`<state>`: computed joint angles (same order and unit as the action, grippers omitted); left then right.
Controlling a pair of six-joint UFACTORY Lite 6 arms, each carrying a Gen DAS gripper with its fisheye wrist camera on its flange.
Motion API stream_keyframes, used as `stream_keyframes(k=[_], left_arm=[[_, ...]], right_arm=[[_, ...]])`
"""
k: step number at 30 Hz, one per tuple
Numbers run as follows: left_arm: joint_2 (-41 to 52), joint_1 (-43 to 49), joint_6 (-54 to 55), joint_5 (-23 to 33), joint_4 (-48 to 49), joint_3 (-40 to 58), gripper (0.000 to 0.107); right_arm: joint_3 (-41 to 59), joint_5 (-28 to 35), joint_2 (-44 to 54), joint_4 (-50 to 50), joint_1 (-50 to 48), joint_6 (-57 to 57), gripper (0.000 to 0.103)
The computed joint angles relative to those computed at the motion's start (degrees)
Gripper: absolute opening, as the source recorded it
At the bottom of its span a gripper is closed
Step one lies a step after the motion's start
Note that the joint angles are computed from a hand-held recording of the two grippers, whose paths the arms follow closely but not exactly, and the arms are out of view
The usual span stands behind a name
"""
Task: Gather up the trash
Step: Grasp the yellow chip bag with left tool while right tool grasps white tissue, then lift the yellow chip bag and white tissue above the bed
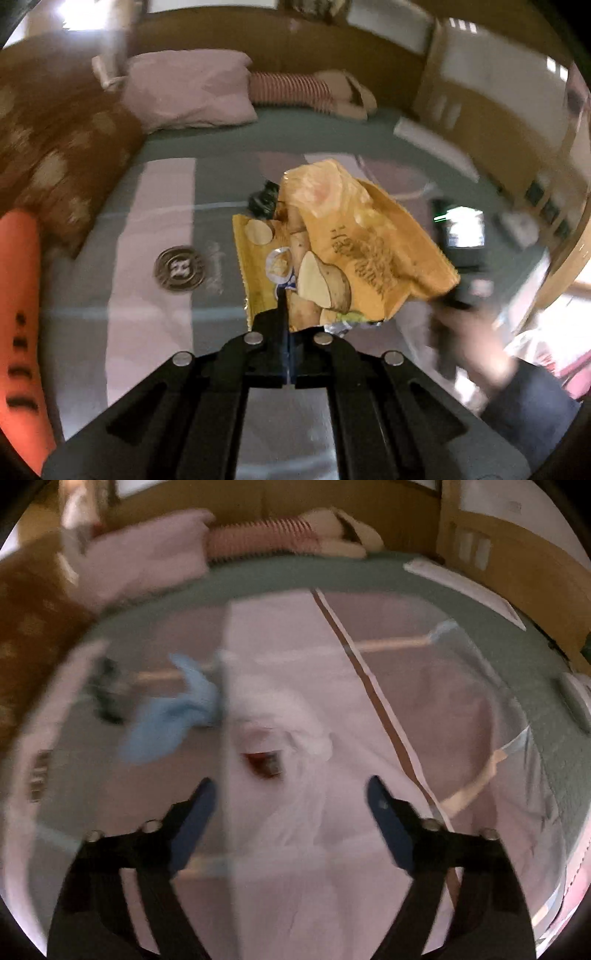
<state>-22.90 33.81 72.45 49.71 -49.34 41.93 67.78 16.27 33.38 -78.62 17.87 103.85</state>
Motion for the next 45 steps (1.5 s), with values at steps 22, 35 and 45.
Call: stream_keyframes(k=[22,35,45], left_arm=[[-9.34,8.78,6.77,3.15,-0.46,-10.64,0.001],[-11.27,5.25,5.04,-1.4,0.32,-13.35,0.001],[-11.16,4.86,5.1,-1.86,0.54,-13.51,0.001]], right_arm=[[-42.06,30.72,-68.93,7.4,48.51,8.25,0.002],[-40.93,25.59,-64.53,6.68,44.12,8.11,0.002],[-41.2,24.14,-64.95,7.09,42.67,7.21,0.002]])
